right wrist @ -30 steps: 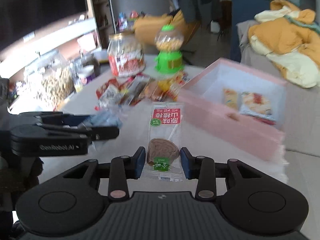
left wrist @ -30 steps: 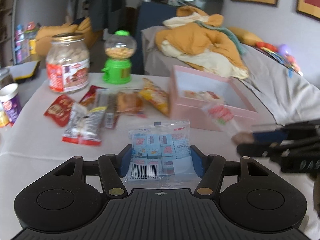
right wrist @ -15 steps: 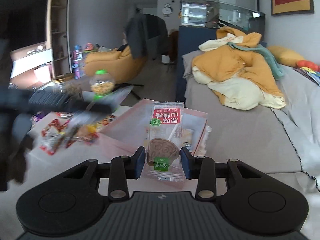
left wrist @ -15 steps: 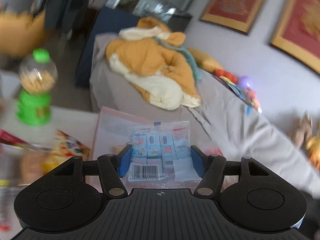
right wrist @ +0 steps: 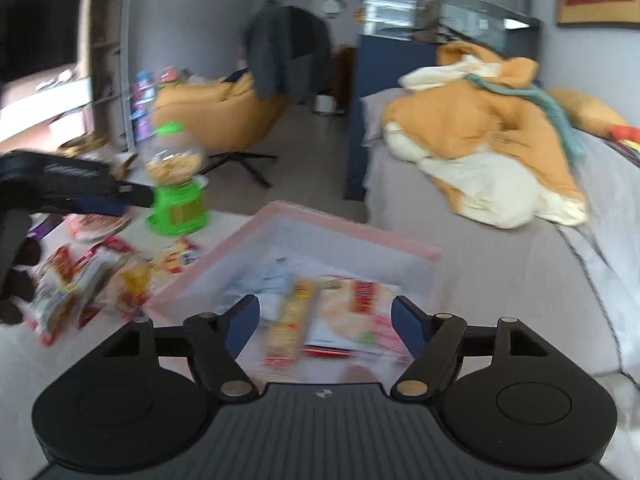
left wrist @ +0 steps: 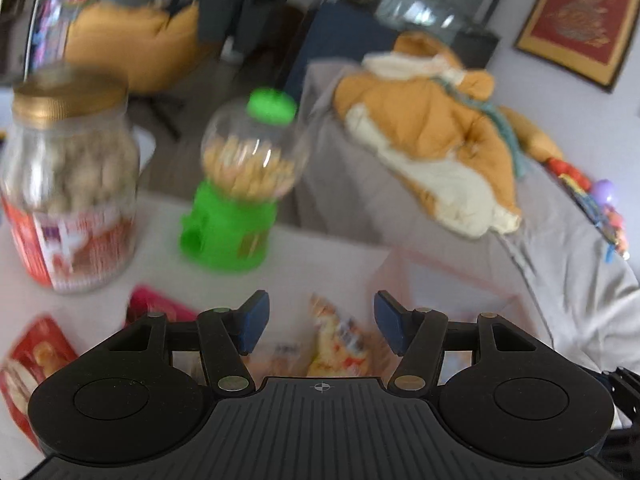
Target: Organize snacks
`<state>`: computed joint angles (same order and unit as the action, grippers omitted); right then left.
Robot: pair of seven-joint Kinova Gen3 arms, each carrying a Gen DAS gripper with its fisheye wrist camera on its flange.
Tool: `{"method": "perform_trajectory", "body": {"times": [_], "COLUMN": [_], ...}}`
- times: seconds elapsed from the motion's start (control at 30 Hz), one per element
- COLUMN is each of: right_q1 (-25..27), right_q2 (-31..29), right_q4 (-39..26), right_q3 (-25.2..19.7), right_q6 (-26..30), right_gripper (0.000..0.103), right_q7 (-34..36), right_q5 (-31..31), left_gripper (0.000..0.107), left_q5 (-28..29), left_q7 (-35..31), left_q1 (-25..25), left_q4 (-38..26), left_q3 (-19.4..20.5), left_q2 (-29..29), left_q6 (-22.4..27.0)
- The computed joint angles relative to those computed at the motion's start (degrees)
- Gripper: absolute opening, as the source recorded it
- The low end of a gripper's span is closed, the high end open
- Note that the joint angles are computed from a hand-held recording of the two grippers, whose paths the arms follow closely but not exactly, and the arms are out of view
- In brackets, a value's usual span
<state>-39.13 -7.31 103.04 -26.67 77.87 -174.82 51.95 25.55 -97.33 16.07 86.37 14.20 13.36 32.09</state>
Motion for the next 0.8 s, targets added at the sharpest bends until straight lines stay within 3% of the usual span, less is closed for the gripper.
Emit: {"method": "perform_trajectory", "body": {"times": [0.13, 0.3, 0.53, 0.7, 0.8], "right_q1": [-0.7, -3.2, -4.1, -3.9, -3.0], "right_q2": [2.2, 3.5, 3.3, 2.8, 2.2], "right_q4": [-2.1, -4.1, -4.6, -3.9, -2.8], "right_q3": [1.1, 1.0, 1.6, 2.0, 2.4], "right_q6": [-2.7, 0.9, 1.7, 0.9, -0.5], "right_gripper": [0.074, 0.077, 0.081, 0.081, 0.081], "right_q7": [2.0, 2.3, 2.6, 3.5, 2.3], "right_q5": [-2.7, -2.7, -2.0, -3.6, -4.8], "left_gripper": [0.064, 0.064, 0.063, 0.061, 0.052], "left_q5": [-1.5, -3.3, -14.6, -11.9, -11.3], "left_q7": [-4.9, -6.2, 5.6, 2.2, 2.0], "left_q1": [0.7, 2.6, 9.2, 6.7, 6.3], "left_q4": [0.1, 1.4, -1.4, 0.6, 0.0], "left_q3": [1.3, 0.9, -3.0, 0.2, 0.4], "left_q2": [0.8, -1.2, 1.3, 2.5, 2.8], "left_q6": [1.3, -0.3, 1.5, -2.1, -1.3]}}
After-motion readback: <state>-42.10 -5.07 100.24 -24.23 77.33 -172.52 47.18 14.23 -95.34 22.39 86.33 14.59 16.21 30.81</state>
